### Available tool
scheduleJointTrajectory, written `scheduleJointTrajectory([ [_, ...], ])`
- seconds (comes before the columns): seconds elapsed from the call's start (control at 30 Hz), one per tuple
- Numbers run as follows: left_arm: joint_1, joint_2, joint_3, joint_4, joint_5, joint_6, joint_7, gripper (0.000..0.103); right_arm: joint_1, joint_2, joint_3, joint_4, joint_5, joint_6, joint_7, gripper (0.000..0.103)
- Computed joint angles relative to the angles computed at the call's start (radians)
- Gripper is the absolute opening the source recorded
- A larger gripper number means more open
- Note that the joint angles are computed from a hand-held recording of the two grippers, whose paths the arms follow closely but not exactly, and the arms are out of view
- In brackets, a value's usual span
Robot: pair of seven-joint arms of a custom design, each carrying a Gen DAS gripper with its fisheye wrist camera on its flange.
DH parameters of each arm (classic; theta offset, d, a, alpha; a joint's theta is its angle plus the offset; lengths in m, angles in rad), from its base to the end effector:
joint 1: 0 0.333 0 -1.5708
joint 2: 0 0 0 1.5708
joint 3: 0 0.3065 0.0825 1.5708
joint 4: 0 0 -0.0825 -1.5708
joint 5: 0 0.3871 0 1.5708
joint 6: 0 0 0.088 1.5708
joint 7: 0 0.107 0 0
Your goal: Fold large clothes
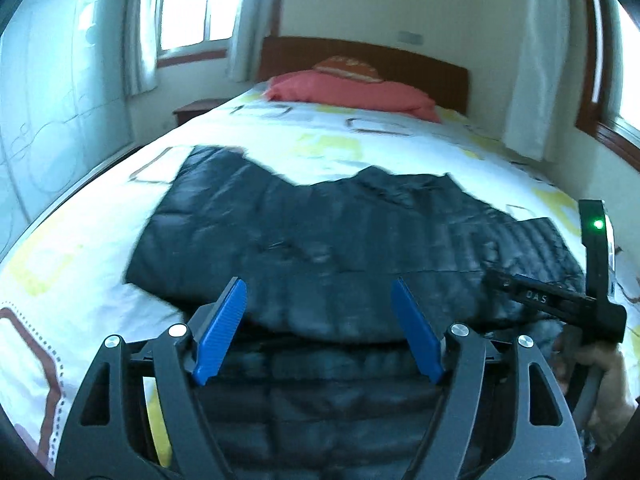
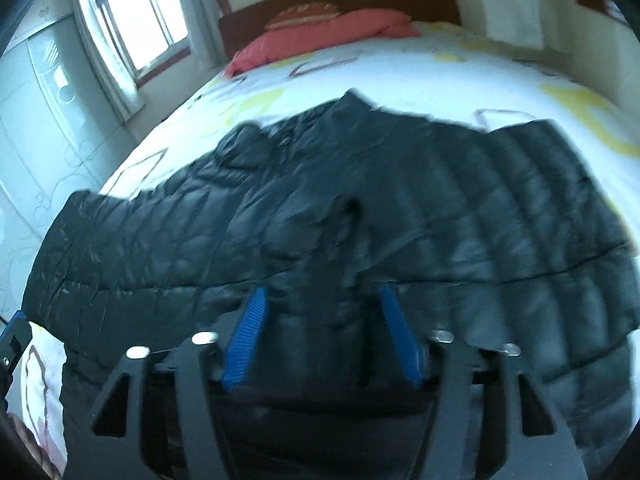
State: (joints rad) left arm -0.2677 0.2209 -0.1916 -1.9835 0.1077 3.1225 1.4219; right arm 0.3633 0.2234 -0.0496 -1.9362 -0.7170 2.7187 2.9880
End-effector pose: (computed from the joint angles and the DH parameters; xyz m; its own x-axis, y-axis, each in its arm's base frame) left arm 0.5787 -0.2874 0.4586 -0.4141 -0.9073 0.0733 -0.5749 0.1983 -0.7938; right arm 0.6032 0.2226 0.4157 -0.4062 -0.8794 -0.2484 -0.6482 0.4690 -0.5999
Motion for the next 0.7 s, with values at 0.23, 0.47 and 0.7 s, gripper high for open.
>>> scheduleJointTrajectory([
  [0.23, 0.125, -0.013, -0.093, -0.016, -0.113, 0.028, 0.099, 0.075, 0.012, -0.123, -0.003, -0.066, -0.224, -0.156, 0.136, 0.019],
  [0.47, 0.078, 0.04, -0.042, 0.043, -0.118, -0.009, 0.094, 0.075, -0.105, -0.214, 0.044, -0.199, -0.183, -0.217, 0.101, 0.019],
  [0.7, 0.02, 0.125, 0.019, 0.153, -0.047, -0.103, 0.053, 0.075, -0.159, -0.205, 0.058, -0.231, -0.1, -0.158, 0.043, 0.041],
])
